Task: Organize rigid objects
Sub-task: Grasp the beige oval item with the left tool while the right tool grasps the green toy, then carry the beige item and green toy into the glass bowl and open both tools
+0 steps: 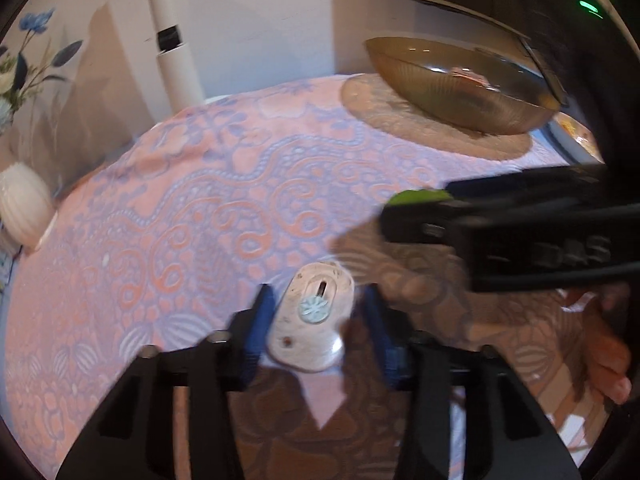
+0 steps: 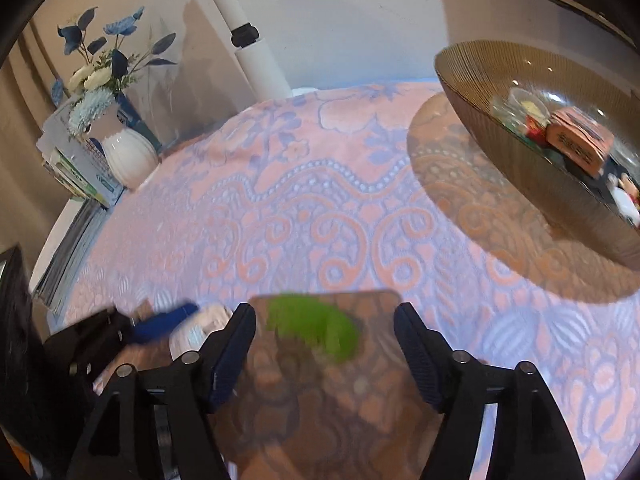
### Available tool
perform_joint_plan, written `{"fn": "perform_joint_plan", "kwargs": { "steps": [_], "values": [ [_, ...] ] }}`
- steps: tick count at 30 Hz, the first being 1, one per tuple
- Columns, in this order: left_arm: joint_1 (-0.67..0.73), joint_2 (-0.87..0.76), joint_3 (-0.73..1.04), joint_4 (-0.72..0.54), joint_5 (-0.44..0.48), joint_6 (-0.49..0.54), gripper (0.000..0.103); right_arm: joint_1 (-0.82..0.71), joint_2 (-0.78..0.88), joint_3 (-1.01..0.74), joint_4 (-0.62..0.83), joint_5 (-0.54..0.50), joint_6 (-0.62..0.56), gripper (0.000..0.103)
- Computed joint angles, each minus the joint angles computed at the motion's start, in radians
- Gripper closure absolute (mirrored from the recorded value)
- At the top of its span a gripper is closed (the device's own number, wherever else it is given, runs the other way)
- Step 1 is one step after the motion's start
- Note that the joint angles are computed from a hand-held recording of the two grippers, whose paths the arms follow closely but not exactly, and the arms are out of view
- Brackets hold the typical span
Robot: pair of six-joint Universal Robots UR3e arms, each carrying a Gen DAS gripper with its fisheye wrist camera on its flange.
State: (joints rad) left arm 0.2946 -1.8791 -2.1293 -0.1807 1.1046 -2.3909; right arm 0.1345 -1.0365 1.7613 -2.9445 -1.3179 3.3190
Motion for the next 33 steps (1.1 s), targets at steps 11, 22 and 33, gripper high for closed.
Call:
{"fn": "perform_joint_plan", "kwargs": {
  "steps": [11,22,33],
  "values": [
    [0.078,0.022,-0.011,-0.034,-0.104,-0.03,0.07,0.069,0.002,0.048,-0.093,-0.11,-0.016,0.052],
    [0.087,0.012,0.012,-0.061,-0.107,-0.049,0.07,0.141,-0.032,0.133,-0.281,-0.286,0.005,0.059],
    [-0.054,0.031,0.119,-0.034,-0.054,-0.181,0.07,-0.361,-0.353,0.563,-0.407,0.275,0.209,0.059]
  ]
}}
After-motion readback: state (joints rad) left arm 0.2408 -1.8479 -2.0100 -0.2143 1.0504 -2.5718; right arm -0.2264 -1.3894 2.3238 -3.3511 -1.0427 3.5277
